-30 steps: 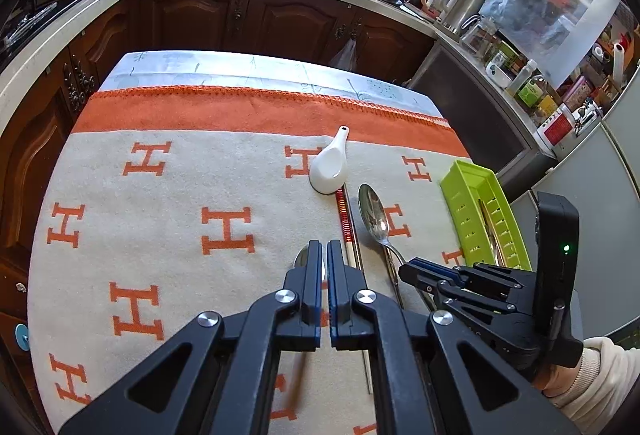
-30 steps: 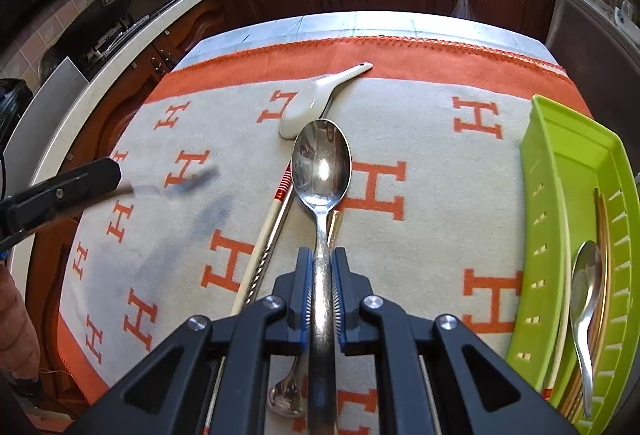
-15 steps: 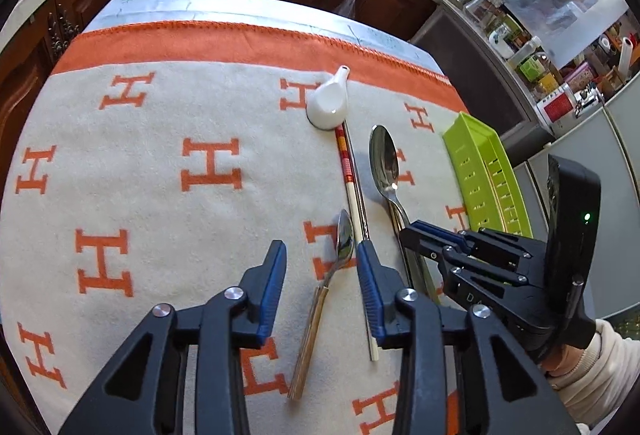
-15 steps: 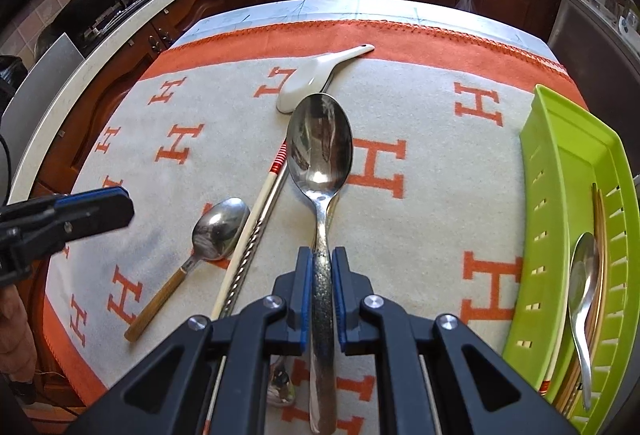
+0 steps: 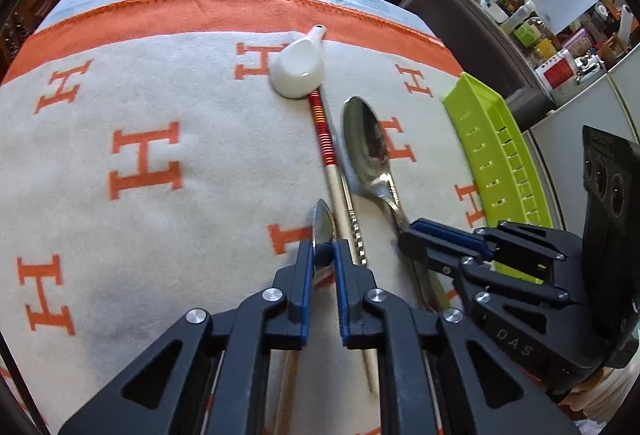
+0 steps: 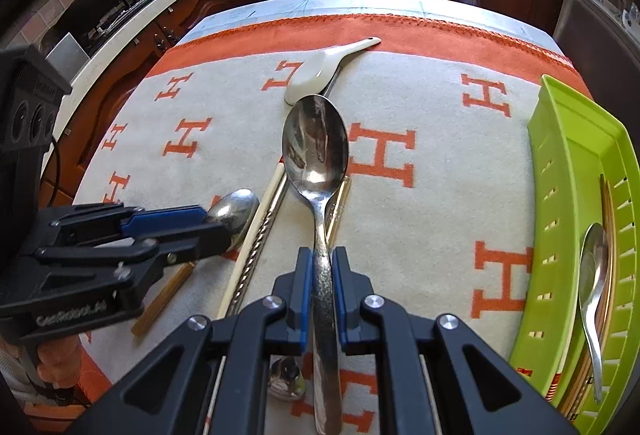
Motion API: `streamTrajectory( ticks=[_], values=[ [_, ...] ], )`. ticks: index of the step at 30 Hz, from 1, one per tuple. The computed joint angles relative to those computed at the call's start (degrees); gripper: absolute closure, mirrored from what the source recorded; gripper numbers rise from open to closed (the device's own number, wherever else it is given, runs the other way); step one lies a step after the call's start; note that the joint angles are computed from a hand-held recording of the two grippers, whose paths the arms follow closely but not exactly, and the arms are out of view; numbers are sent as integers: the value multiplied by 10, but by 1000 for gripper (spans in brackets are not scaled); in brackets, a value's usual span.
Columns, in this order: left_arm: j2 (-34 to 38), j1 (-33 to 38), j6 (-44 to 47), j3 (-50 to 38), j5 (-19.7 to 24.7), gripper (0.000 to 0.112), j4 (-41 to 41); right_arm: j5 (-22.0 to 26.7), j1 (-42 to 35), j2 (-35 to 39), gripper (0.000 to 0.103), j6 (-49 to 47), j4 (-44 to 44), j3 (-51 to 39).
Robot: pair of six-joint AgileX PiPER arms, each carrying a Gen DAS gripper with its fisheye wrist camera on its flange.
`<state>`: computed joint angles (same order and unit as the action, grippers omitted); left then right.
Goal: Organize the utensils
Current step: 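Carry both spoons into the green tray and open both tools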
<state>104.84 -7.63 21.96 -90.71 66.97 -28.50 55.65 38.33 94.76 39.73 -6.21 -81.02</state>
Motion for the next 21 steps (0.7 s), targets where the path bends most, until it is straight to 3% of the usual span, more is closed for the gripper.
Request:
streamTrajectory(
  ticks=[5,12,17,21],
  values=[
    [-5,-7,-2,5,-14,111,-6,-6,-24,-7,92,-7,31,5],
    [-16,12,-22,12,-15,112,-15,-22,-79,14,92,-75,79,-27],
    [-25,26,-24,14,-11,112,-23,-29,-111,52,79,-161,129,-66],
    [-31,37,-26,15,-10,112,-35,-34,-130,77,79,-212,168,-79]
  ],
)
